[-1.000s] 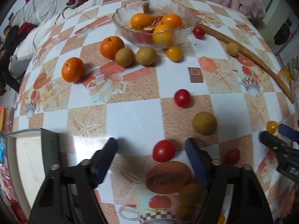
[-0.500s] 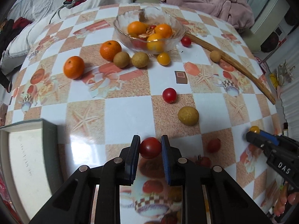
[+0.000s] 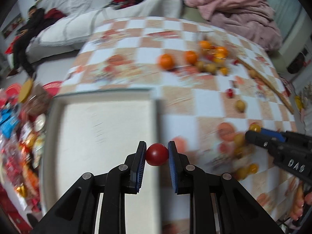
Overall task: Organize fruits
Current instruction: 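Carry both tomatoes into the white tray and open both tools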
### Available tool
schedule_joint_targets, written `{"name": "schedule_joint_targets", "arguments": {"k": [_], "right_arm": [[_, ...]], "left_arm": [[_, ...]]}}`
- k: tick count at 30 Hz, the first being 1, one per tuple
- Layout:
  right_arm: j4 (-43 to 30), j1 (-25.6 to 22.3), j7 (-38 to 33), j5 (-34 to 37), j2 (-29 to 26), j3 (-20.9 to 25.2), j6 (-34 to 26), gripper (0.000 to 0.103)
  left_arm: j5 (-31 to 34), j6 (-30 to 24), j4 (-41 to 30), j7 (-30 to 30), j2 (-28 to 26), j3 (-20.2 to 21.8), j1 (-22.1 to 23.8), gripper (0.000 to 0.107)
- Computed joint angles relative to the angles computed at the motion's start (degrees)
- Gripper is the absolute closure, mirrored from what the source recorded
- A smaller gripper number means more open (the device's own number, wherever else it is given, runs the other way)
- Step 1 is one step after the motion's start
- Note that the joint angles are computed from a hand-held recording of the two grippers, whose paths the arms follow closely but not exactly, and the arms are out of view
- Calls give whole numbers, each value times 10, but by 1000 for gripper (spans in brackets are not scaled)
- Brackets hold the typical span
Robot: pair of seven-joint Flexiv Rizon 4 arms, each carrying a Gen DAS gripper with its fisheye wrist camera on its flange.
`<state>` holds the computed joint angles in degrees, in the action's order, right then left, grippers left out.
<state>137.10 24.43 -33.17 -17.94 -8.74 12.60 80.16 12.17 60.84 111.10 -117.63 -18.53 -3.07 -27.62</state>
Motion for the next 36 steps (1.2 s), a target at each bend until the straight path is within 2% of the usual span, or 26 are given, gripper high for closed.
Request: {"name": "schedule_joint_targets", "arguments": {"k": [6, 14, 23, 24, 25, 26, 28, 29, 32, 35, 36], "right_arm": [[-93, 35, -36, 16, -73, 28, -4, 79], [-205, 67, -97, 49, -169, 51, -56, 79], [-240, 103, -107, 37, -198, 25, -111, 78], [-243, 104, -109, 37, -201, 25, -114, 78], [-247, 103, -113, 39, -205, 27, -121, 78], [-252, 101, -117, 43, -208, 31, -129, 78], [-253, 99, -124, 47, -210, 33, -128, 75], [-255, 98, -127, 50, -212, 34, -126, 70], [-258, 96, -133, 61, -212, 38, -123, 37], [-242, 96, -127, 68, -194, 33, -78, 23], [-232, 100, -118, 64, -184, 25, -64, 23]], "left_arm": [[24, -16, 73, -31, 49, 26, 30, 83], [57, -15, 112, -55, 57, 27, 62, 83], [80, -5, 127, -52, 55, 26, 69, 81], [86, -7, 126, -56, 55, 28, 67, 78], [92, -8, 124, -59, 56, 29, 66, 54], [103, -10, 123, -70, 58, 32, 62, 26], [137, 1, 122, -100, 64, 39, 55, 22], [137, 4, 125, -94, 65, 36, 58, 22], [122, -11, 124, -76, 62, 27, 65, 22], [110, -11, 128, -68, 67, 24, 68, 22], [109, -11, 129, -66, 69, 23, 69, 22]]}}
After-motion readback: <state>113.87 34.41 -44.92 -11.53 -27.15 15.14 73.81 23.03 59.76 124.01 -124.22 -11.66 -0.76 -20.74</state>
